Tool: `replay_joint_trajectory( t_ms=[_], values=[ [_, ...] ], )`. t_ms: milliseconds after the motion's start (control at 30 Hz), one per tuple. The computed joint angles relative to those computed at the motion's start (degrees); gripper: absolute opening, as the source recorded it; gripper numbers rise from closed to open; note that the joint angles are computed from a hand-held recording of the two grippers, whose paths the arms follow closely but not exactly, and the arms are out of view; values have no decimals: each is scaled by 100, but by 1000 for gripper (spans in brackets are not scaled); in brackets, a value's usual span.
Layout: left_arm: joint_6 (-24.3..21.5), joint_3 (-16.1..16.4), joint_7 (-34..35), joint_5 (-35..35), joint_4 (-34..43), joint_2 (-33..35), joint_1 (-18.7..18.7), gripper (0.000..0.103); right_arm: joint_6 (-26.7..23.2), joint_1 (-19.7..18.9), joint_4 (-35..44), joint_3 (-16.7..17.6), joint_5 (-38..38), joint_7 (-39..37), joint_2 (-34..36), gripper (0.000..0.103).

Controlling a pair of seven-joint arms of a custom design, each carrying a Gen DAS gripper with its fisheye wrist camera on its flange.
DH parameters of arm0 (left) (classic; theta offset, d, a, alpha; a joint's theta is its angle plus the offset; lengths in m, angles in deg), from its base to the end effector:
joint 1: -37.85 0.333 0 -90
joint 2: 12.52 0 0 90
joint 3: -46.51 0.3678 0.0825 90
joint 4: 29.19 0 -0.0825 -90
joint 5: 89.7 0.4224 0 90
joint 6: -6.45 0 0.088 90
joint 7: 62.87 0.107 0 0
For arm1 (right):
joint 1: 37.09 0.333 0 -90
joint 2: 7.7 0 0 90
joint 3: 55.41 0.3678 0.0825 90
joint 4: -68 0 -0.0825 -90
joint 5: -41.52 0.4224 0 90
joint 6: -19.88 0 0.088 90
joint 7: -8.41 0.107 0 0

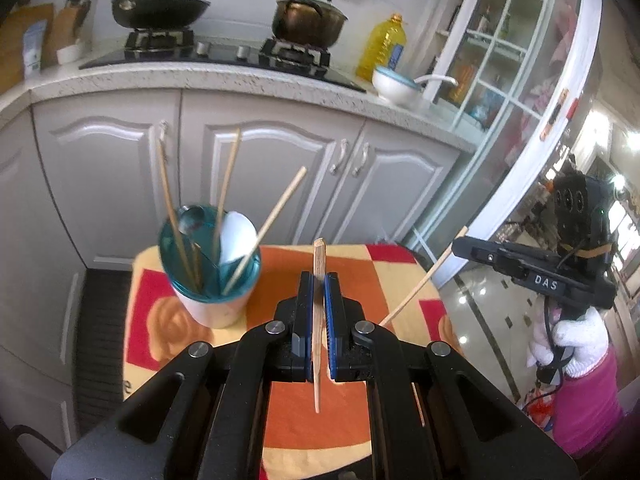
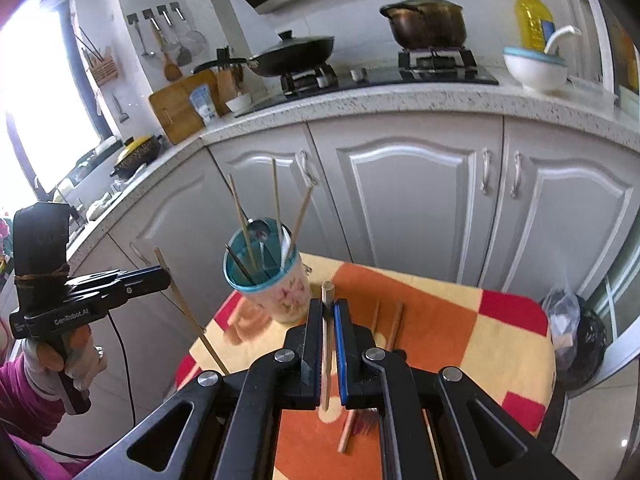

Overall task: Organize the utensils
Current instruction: 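Lift both held chopsticks and carry them over the teal-lidded cup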

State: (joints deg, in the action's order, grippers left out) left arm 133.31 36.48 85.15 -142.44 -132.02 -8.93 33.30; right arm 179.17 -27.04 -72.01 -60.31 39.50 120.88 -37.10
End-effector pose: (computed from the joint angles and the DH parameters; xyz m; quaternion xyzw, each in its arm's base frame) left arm 0.6302 -0.1877 0.5984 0.3307 -0.8391 0.4318 0.0134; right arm 0.4534 0.0355 0.6170 -0.5471 0.7288 -0.2055 0.3566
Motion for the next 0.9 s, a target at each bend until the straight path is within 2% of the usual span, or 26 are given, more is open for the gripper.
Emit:
replay_joint_trajectory(
  t_ms=[233,467,700,900],
  values=[
    [229,33,-101,-299,574,154,122,4,75,192,578,-32,59,-290,324,5],
    [741,-64,-296,-334,1263,530,192,4,113,287,1343,2,125,-671,752,5],
    [1400,-255,-591,55,1915,1087,179,4,98,341,2107,12,377,-1042,1330,5],
    [1959,-405,-778,602,2104,1448,141,4,-46,283,2712,93,667,-1423,1927,5]
  ],
)
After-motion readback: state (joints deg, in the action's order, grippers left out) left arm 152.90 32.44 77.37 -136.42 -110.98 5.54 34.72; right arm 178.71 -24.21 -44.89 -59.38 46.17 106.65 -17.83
